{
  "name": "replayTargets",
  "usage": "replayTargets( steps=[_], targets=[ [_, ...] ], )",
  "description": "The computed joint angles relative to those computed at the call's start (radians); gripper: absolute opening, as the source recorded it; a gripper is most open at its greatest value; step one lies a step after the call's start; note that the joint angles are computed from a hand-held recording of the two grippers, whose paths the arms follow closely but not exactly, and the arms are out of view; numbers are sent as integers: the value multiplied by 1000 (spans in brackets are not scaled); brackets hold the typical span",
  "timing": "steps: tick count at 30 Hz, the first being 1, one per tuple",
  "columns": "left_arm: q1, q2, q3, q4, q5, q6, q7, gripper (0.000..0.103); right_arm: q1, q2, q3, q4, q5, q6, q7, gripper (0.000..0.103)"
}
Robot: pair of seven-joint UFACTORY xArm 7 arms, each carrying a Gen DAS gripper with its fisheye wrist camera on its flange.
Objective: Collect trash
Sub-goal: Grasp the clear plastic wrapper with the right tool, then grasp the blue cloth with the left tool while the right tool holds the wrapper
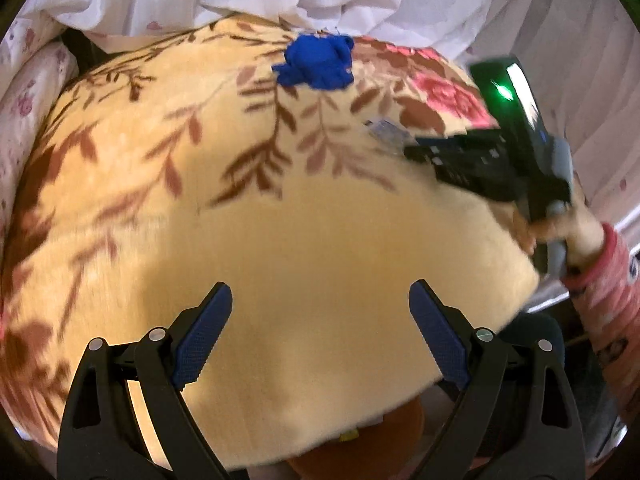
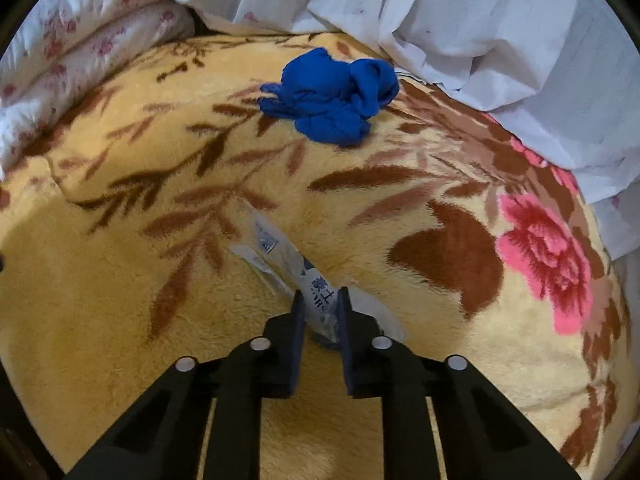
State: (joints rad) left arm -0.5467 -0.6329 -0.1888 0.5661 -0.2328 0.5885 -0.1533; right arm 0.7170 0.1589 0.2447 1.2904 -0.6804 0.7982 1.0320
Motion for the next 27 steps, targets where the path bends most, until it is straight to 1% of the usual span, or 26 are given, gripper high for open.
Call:
replayTargets(
  steps=[1, 4, 8, 11, 14, 15, 16, 19, 20, 23, 27],
  targets=[
    [3, 24, 8, 18, 0, -11, 8, 88, -8, -29, -2, -33, 8, -39, 19, 11],
    [21, 96, 18, 77, 9, -38, 32, 88, -23, -84, 7, -84, -3, -93, 63, 9],
    [56, 227, 15, 189, 32, -68, 53, 88, -58, -179, 31, -172, -30, -178, 159, 8],
    [95, 347, -8, 293, 87, -96, 48, 88, -97, -246, 63, -228, -57, -236, 238, 8],
    [137, 492, -41, 420, 195, -135, 1, 88, -135, -302, 101, -270, -78, -271, 295, 8],
    [139, 526, -42, 454, 213, -134, -10, 88, -145, -319, 116, -281, -86, -278, 312, 8],
    [135, 577, -37, 504, 208, -132, 7, 88, -154, -330, 128, -290, -85, -286, 319, 8],
    [125, 715, -30, 649, 290, -102, -51, 88, -181, -366, 156, -322, -73, -316, 337, 8],
    [119, 752, -25, 690, 299, -89, -59, 88, -188, -375, 163, -330, -64, -326, 336, 8],
    [101, 852, -6, 805, 312, -70, -87, 88, -210, -390, 186, -342, -49, -328, 327, 8],
    [92, 958, 8, 922, 286, -72, -99, 88, -231, -404, 197, -363, -20, -351, 309, 8]
  ],
)
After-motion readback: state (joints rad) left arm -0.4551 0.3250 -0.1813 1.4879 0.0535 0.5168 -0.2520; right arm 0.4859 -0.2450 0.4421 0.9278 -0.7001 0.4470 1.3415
